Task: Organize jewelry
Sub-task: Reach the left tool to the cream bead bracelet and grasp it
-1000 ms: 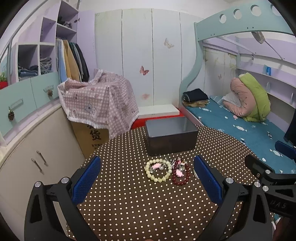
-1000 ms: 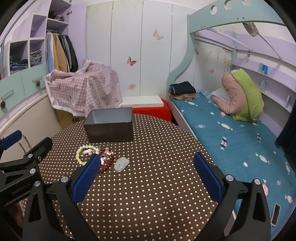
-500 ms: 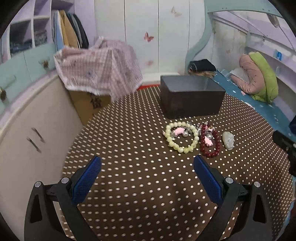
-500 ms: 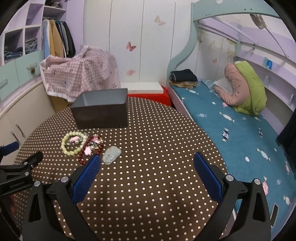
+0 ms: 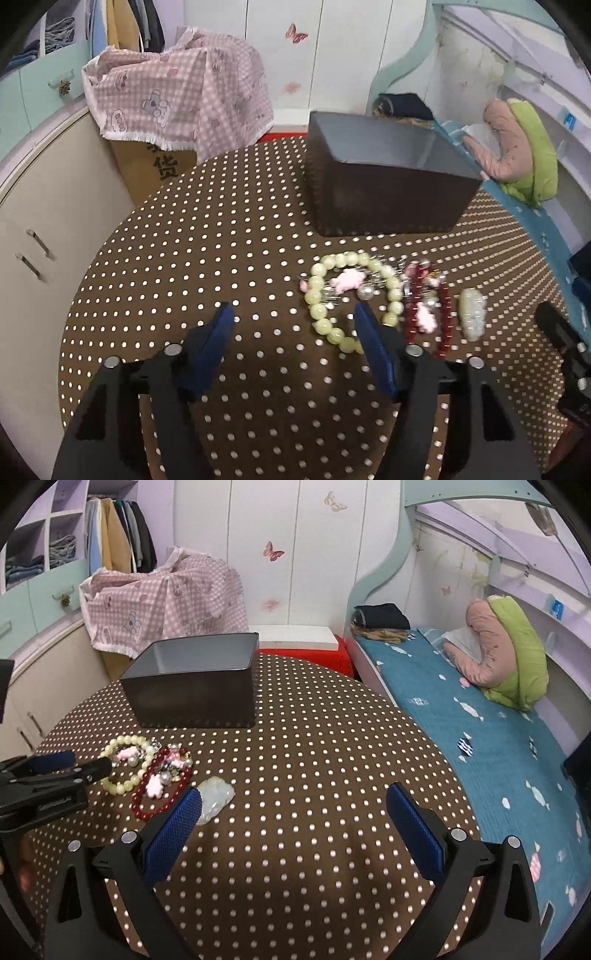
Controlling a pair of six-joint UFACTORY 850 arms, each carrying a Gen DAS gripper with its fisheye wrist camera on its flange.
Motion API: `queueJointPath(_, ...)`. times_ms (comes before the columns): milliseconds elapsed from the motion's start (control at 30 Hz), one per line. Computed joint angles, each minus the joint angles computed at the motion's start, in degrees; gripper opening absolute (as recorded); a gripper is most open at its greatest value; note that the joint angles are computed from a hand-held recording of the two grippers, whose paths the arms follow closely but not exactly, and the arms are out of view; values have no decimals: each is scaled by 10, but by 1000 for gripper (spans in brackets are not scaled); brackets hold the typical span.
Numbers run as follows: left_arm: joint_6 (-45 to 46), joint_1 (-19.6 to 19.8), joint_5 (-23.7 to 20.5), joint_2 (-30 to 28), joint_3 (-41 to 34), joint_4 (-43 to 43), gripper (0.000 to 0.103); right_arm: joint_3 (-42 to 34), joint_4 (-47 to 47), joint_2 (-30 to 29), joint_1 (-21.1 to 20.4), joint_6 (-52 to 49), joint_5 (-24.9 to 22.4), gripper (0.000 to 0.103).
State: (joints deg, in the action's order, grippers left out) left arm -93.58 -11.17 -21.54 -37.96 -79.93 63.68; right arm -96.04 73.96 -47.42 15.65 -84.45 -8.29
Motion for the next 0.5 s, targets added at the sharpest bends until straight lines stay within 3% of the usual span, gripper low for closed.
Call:
queueJointPath(200, 47, 2, -24, -18, -23, -37, 46, -52, -155, -35, 0, 156, -35, 97)
queueJointPath(300, 47, 3, -30, -19, -24, -31, 38, -66, -175, -44, 1, 174, -45, 97)
queueJointPath(467, 31, 5, -38, -12, -13, -16, 10, -79, -197, -53, 4, 193, -54, 97)
queueJointPath(500, 35, 5, -35, -10, -10, -17, 10, -79, -201, -53, 4, 197, -54, 97)
